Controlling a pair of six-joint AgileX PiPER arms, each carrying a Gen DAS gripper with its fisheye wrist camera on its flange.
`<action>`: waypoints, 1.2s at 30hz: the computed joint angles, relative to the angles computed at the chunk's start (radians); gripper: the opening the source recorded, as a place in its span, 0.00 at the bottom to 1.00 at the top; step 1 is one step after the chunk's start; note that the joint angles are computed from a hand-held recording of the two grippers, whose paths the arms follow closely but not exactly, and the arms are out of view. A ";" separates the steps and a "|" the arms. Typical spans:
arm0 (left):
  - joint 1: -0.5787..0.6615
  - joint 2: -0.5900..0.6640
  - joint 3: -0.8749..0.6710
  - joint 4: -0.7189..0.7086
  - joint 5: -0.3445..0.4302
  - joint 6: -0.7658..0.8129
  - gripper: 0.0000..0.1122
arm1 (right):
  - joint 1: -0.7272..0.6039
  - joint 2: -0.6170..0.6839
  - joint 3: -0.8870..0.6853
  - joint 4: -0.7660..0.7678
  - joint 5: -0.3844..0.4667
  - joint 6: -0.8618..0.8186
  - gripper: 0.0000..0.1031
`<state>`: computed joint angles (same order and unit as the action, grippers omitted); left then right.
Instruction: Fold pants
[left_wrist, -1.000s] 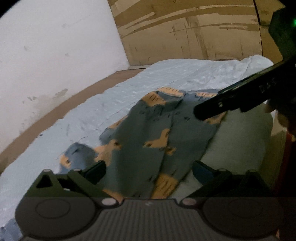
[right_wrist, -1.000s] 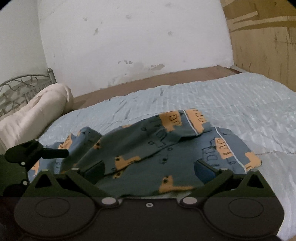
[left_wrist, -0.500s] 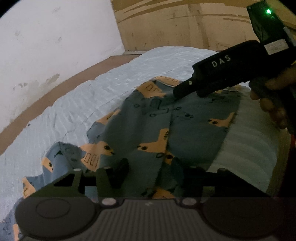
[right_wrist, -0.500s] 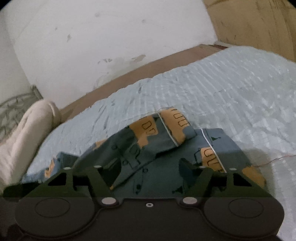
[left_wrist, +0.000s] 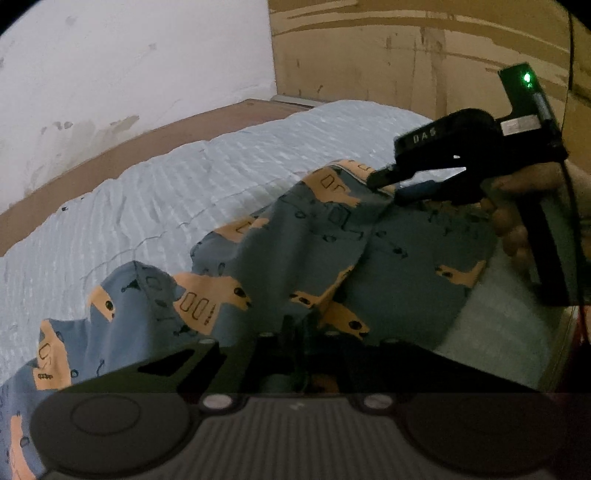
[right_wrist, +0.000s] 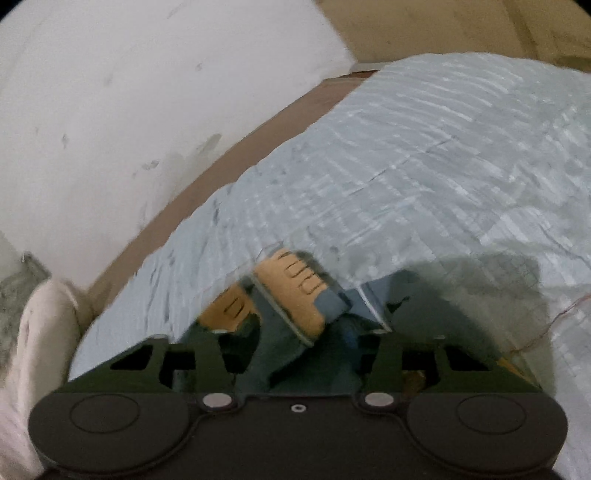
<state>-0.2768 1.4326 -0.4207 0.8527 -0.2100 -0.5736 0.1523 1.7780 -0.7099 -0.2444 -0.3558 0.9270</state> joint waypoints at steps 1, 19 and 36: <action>0.002 -0.007 0.001 0.013 0.001 -0.016 0.02 | -0.007 0.008 -0.009 -0.007 -0.001 0.019 0.21; -0.082 -0.131 0.060 0.323 -0.016 -0.347 0.02 | 0.016 -0.426 0.312 0.620 0.025 -0.746 0.04; -0.121 -0.101 0.103 -0.071 0.000 0.018 0.25 | 0.074 -0.366 0.370 0.781 -0.014 -0.892 0.07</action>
